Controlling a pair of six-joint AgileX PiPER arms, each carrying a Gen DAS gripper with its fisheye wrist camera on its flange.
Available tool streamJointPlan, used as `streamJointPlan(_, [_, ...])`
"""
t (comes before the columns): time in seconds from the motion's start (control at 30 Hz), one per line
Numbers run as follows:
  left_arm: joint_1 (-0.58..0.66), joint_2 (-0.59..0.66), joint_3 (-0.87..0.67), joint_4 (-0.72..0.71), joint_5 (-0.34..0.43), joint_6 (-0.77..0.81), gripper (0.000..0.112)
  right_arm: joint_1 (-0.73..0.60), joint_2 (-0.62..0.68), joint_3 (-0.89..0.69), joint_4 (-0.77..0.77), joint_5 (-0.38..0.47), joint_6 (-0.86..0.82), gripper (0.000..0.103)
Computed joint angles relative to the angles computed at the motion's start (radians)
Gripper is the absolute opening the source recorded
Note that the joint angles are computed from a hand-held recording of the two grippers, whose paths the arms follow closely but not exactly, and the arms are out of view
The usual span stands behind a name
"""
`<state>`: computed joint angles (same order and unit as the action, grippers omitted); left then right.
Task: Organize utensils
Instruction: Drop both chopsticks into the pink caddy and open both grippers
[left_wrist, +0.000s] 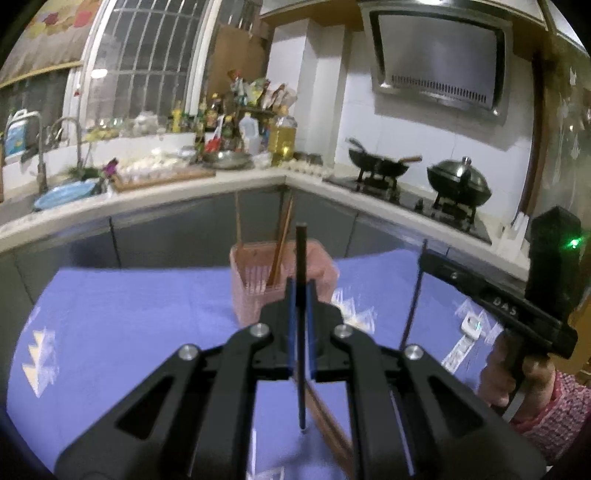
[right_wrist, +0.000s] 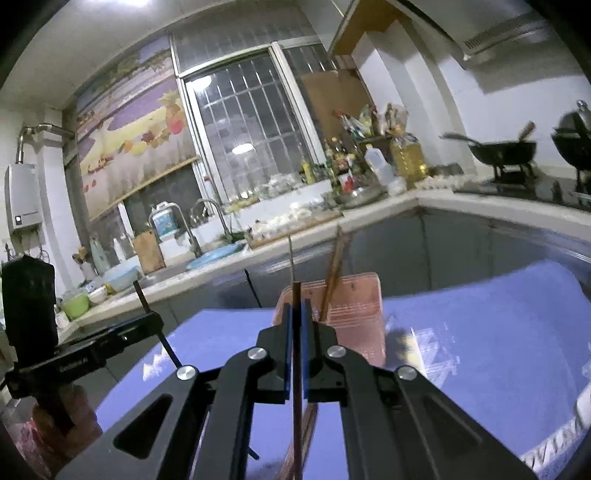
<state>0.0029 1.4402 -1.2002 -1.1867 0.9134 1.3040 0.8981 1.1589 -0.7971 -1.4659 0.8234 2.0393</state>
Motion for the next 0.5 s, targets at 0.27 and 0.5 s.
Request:
streamJointPlan(0.27, [-0.200, 0.213, -0.481, 0.188, -0.181, -0.329, 0.005, -0.287, 0.205, -0.408, -0.004, -0.182, -0.256, 0.004])
streamJointPlan(0.5, [-0.307, 0.473, -0.840, 0.493, -0.234, -0.630, 0.005, -0.458, 0.414, -0.611, -0.046, -0.284, -0.222, 0.004])
